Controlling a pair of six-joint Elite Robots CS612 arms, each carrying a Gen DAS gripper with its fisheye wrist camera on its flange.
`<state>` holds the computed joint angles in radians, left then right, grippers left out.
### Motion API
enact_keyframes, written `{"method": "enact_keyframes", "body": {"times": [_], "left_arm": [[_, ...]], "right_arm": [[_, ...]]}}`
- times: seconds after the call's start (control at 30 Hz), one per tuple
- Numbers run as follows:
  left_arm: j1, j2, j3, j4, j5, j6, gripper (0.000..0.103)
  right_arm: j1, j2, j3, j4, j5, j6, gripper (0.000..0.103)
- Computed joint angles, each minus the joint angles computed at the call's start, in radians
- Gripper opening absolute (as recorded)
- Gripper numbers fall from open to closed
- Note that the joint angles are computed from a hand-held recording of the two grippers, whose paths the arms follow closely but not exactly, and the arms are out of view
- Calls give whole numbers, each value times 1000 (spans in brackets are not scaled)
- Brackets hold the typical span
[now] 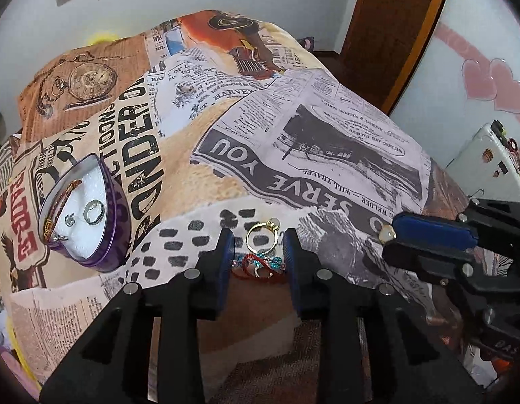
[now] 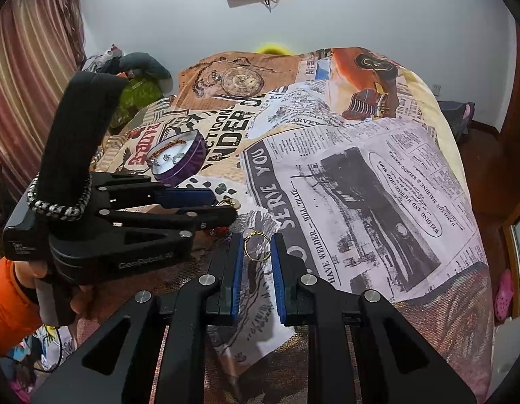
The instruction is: Organize jewelry
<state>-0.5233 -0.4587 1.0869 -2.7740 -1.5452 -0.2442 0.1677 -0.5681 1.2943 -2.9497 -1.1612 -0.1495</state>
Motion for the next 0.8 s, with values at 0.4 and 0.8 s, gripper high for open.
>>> {"method": "enact_keyframes", "body": {"times": [0.4, 0.8], "left_arm": [[1, -4, 22, -62, 7, -15, 18], [3, -61, 116, -224, 55, -23, 18]], "right_arm": [[0, -6, 6, -10, -8, 10, 15], [10, -2, -21, -30, -9, 11, 15]]}}
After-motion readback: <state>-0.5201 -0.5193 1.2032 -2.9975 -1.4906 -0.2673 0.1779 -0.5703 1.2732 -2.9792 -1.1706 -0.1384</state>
